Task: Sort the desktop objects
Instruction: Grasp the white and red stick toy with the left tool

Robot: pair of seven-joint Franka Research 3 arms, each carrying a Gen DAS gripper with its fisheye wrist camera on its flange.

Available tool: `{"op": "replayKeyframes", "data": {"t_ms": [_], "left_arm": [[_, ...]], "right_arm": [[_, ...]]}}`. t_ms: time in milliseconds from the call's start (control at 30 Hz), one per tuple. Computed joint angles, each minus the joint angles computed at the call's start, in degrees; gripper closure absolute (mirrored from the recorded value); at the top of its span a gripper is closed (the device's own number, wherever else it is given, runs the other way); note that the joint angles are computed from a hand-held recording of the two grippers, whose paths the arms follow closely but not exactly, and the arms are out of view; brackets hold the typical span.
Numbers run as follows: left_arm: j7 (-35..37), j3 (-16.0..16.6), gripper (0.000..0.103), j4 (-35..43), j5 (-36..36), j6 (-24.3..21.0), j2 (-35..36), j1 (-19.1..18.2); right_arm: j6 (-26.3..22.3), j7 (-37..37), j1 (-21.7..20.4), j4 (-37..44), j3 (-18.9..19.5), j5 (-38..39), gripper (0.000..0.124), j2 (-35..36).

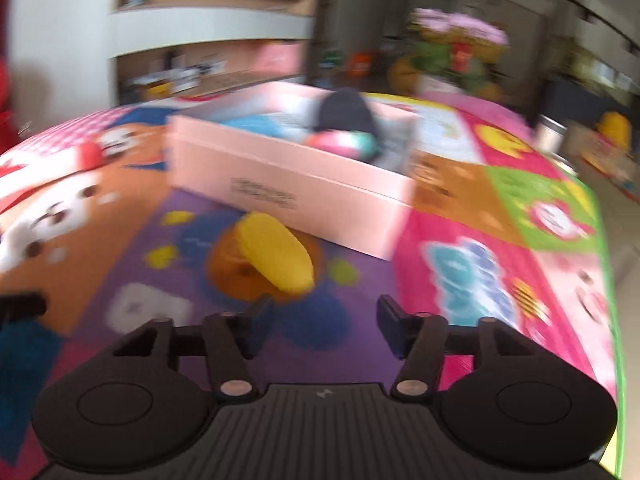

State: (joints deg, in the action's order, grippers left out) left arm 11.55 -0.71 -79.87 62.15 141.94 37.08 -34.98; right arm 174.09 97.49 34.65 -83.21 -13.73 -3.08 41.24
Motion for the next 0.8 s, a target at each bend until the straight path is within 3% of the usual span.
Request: {"op": "replayKeyframes", "data": {"t_ms": [100, 167, 300, 367, 467, 600, 667, 800], "left_arm": [[0.31, 0.53, 0.000, 0.66, 0.92, -1.30, 0.21, -0.73], [-1.74, 1.90, 0.000, 0.29, 2.97, -4.61, -0.57, -1.83], [-5.94, 3.36, 0.000, -1.95, 7.66, -15.37, -3.62, -2.78], [-7.68, 3.10, 0.000, -4.26, 9.39, -17.60, -5.59, -1.90], [-4.42, 1.34, 0.000, -6.99, 9.82, -16.35, -7.27, 1.68], [5.24, -1.72, 0.003, -6.74, 4.99, -10.44, -6.34, 7.78], [6.70, -2.00, 0.038, -5.40, 2.36, -8.02, -5.07, 9.44], [3.85, -0.56, 0.038, -4.30, 0.78, -3.65, -3.71, 10.30]], "right_arm": [[2.76, 0.51, -3.69, -3.55, 4.31, 3.90, 0.028, -2.42], [5.87, -1.28, -7.03, -6.22, 8.76, 6.68, 0.021, -3.88], [6.86, -5.34, -9.73, -6.24, 12.87, 9.91, 0.021, -3.79], [5.67, -6.69, -10.50, -5.48, 13.93, 11.53, 0.021, -3.46], [6.04, -8.14, -11.67, -5.86, 15.53, 13.80, 0.021, -3.63], [5.46, -9.22, -11.58, -5.48, 15.57, 15.59, 0.021, -3.46], [5.20, -9.49, -11.39, -5.25, 15.33, 16.06, 0.021, -3.36], [4.36, -9.66, -11.17, -4.75, 15.07, 16.72, 0.021, -3.14]]}}
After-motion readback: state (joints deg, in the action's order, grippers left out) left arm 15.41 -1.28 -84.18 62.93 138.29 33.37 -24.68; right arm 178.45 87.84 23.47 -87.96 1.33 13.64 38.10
